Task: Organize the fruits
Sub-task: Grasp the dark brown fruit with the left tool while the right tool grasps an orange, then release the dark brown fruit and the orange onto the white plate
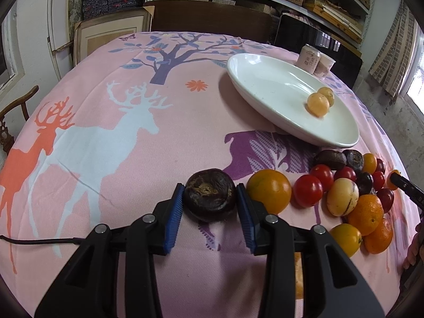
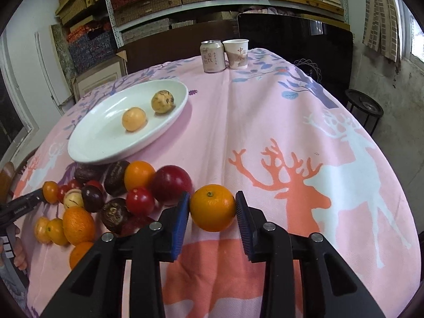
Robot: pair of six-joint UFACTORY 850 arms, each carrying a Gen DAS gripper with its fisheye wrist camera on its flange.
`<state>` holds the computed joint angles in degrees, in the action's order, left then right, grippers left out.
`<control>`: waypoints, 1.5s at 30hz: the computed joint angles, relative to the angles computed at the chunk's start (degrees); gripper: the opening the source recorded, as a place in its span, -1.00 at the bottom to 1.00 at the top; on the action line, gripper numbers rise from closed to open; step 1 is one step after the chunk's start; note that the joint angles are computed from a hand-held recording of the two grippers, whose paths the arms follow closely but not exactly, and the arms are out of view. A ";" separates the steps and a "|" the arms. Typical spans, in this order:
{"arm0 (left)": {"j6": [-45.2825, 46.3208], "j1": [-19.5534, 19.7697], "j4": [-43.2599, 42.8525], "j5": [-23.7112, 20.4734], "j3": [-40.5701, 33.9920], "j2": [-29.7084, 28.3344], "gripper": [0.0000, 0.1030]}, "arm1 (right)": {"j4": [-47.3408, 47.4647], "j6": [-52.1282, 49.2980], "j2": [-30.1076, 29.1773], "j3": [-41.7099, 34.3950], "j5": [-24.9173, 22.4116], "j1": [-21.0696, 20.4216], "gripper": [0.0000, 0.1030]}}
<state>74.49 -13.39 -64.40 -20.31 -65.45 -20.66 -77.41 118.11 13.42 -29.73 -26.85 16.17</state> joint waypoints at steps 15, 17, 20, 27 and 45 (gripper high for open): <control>-2.90 -5.33 -0.49 1.60 -7.57 -0.90 -0.25 | -14.38 8.60 -3.57 -7.23 9.39 -4.89 -0.30; -4.79 -7.13 0.97 2.39 -9.88 -2.51 -0.25 | -16.25 8.55 -7.57 -11.14 10.56 -5.17 -0.30; -9.63 -8.42 4.60 2.00 -12.94 -5.49 -0.24 | -19.58 9.53 -13.08 -15.72 11.96 -5.34 -0.30; -11.14 -7.82 6.13 0.44 -14.58 -7.28 -0.11 | -23.68 11.96 -15.99 -17.08 11.12 -4.94 -0.03; -1.33 -3.96 -4.69 2.56 -7.60 -2.55 0.48 | -51.31 53.60 -8.59 -7.40 10.66 -11.52 0.57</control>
<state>73.17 -17.35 -69.09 -17.74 -73.05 -23.21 -128.72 171.71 4.83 -37.14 -16.19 4.65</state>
